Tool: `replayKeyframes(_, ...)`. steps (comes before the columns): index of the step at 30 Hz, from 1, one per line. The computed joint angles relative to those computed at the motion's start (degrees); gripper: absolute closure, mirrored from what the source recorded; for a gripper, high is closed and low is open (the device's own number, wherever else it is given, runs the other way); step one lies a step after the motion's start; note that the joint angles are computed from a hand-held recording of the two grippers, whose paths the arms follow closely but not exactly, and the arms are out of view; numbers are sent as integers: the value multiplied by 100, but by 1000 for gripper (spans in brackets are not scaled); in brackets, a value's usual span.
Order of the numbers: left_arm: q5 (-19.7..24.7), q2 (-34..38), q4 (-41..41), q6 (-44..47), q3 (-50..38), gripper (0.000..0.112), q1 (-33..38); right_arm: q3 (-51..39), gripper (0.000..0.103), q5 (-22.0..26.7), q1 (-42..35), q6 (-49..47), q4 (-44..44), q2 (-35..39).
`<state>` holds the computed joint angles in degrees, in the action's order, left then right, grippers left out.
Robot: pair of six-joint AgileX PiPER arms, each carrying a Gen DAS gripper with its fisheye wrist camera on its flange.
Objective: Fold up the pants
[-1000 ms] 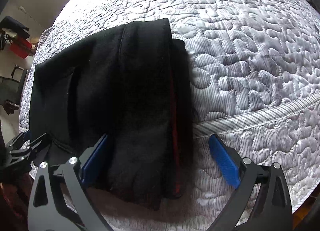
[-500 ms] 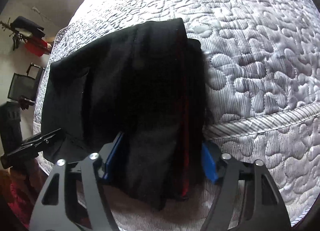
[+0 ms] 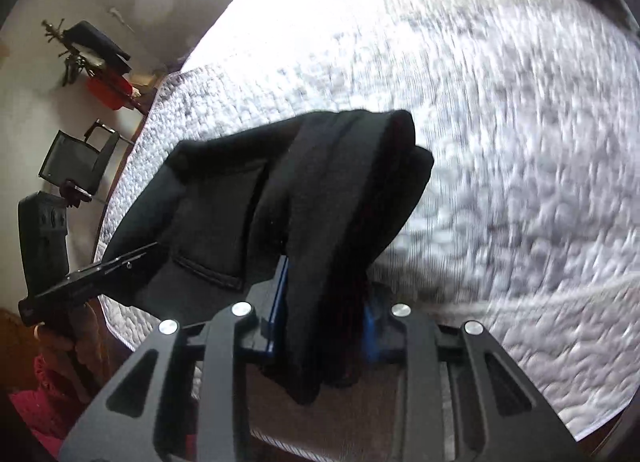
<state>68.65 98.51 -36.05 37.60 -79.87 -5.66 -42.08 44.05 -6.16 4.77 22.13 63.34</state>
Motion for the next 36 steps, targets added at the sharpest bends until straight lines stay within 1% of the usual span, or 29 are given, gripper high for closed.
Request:
replayKeyframes(2, 30, 223, -73, -173, -460, 85, -92, -418, 74, 121, -65, -32, -185, 175)
replayKeyframes(4, -48, 469, -136, -284, -942, 85, -186, -913, 74, 177, -305, -347, -84, 539)
replayKeyframes(7, -143, 1022, -181, -595, -1801, 85, -381, -1417, 74, 174, -811, -1064, 274, 1106)
replayKeyframes(8, -199, 1261, -167, -715, -2145, 85, -472, -1672, 74, 141, -978, -1308, 465, 1440)
replayKeyframes(9, -307, 1396, -143, -757, -2260, 85, -568, -1816, 74, 124, -1125, -1559, 630, 1671)
replayKeyframes(11, -337, 1952, -23, -885, -2948, 84, -694, -2112, 73, 15, -1353, -2033, 972, 2239)
replayKeyframes(12, -343, 2107, 14, -906, -3113, 84, -724, -2114, 73, -41, -1411, -2204, 1131, 2392)
replayKeyframes(13, -436, 2237, 68, -917, -3137, 84, -796, -2247, 73, -13, -1547, -2444, 1375, 2741)
replayKeyframes(16, -330, 2758, 243, -947, -3453, 83, -831, -2498, 72, 53, -1653, -2657, 1578, 3392)
replayKeyframes(17, -304, 2892, 315, -953, -3513, 80, -845, -2496, 72, -9, -1691, -2780, 1613, 3609)
replayKeyframes(18, -351, 2966, 339, -897, -3475, 77, -845, -2511, 69, -35, -1689, -2850, 1675, 3692)
replayKeyframes(19, -523, 2935, 252, -668, -3241, 71, -811, -2424, 65, -33, -1810, -3149, 1935, 3779)
replayKeyframes(20, -692, 2883, 240, -442, -3016, 68, -797, -2330, 62, -21, -1886, -3379, 2124, 3790)
replayKeyframes(22, -908, 2797, 252, -175, -2658, 58, -774, -2125, 42, -51, -2035, -3786, 2290, 3855)
replayKeyframes(23, -957, 2790, 192, -77, -2557, 56, -736, -2026, 38, -52, -2064, -3880, 2325, 3852)
replayKeyframes(24, -980, 2789, 141, -21, -2479, 50, -691, -1882, 37, -18, -2148, -4105, 2503, 3837)
replayKeyframes(25, -990, 2757, 118, -15, -2406, 48, -646, -1714, 35, -30, -2203, -4285, 2703, 3754)
replayKeyframes(27, -1135, 2526, 155, 37, -2133, 48, -617, -1364, 33, -80, -2314, -4532, 2995, 3429)
replayKeyframes(30, -1731, 2034, 348, 339, -1442, 48, -685, -1005, 28, -390, -2165, -4318, 2647, 2865)
replayKeyframes(31, -1929, 1890, 396, 460, -1199, 47, -716, -916, 28, -461, -2130, -4263, 2513, 2747)
replayKeyframes(32, -2018, 1856, 420, 485, -1087, 46, -720, -874, 28, -594, -2023, -3978, 2185, 2697)
replayKeyframes(33, -1988, 1922, 397, 432, -1098, 46, -683, -904, 28, -682, -1945, -3692, 1895, 2752)
replayKeyframes(34, -1903, 1995, 375, 319, -1166, 42, -659, -957, 28, -734, -1900, -3475, 1696, 2849)
replayKeyframes(36, -1792, 2138, 333, 104, -1298, 39, -617, -942, 27, -818, -1854, -3364, 1716, 2971)
